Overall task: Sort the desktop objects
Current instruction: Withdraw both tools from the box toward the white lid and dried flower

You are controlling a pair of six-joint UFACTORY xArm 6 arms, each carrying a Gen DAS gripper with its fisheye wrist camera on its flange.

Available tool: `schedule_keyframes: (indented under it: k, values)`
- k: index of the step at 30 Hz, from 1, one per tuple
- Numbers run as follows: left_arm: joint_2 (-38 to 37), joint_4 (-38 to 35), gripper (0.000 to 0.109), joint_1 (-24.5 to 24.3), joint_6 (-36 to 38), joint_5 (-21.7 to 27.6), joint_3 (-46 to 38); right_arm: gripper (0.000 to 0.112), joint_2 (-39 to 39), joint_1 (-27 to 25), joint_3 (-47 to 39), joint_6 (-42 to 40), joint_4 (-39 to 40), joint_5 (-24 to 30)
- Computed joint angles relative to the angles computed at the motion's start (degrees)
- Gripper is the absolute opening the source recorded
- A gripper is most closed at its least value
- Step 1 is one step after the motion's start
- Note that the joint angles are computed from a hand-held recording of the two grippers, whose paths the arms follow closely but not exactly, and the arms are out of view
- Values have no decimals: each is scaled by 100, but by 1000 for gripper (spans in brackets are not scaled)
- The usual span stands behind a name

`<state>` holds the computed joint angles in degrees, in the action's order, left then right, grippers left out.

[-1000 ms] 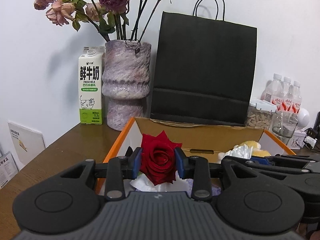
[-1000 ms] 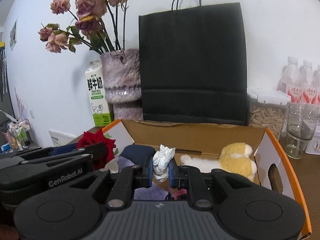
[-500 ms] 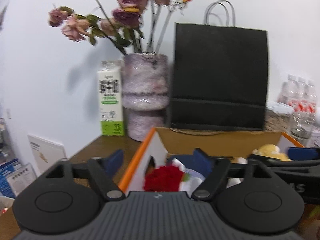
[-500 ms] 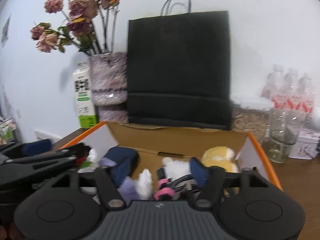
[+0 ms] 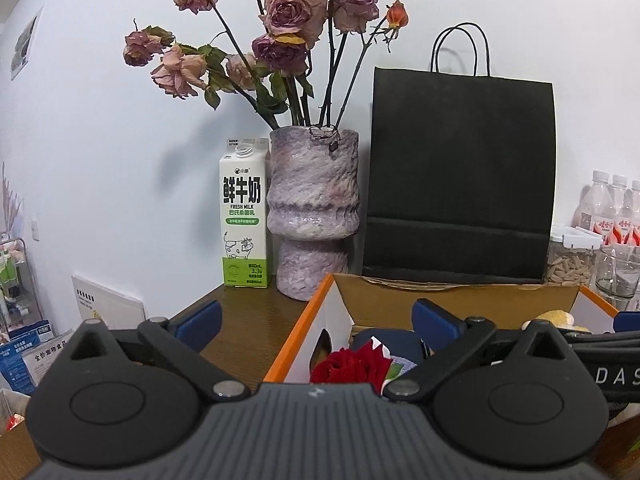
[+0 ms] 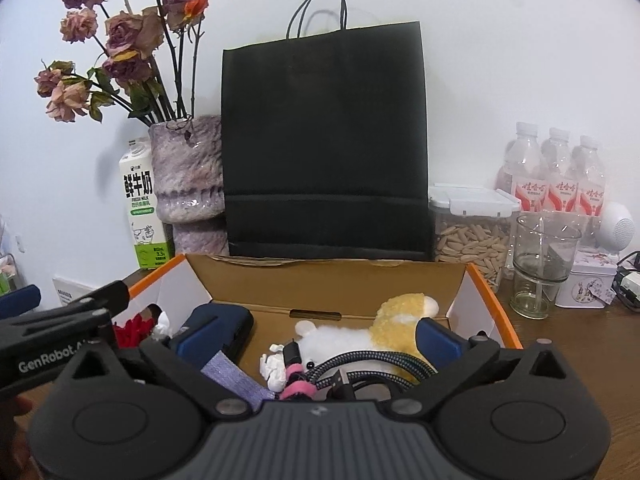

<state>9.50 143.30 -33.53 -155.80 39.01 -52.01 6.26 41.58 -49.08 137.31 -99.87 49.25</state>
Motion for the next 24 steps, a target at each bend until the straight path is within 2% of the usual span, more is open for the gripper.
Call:
schedule_keyframes:
  k: [9, 17, 24]
  values:
    - [-81, 218, 103, 7, -19, -7, 167, 103, -101, 118, 136, -218, 136, 100]
    - [-325, 579, 103, 118, -266, -105, 483, 103, -360, 425, 516, -222, 186, 430]
    - [-632, 939, 103, 174, -421, -30, 931, 103, -487, 695, 785, -421, 289, 457]
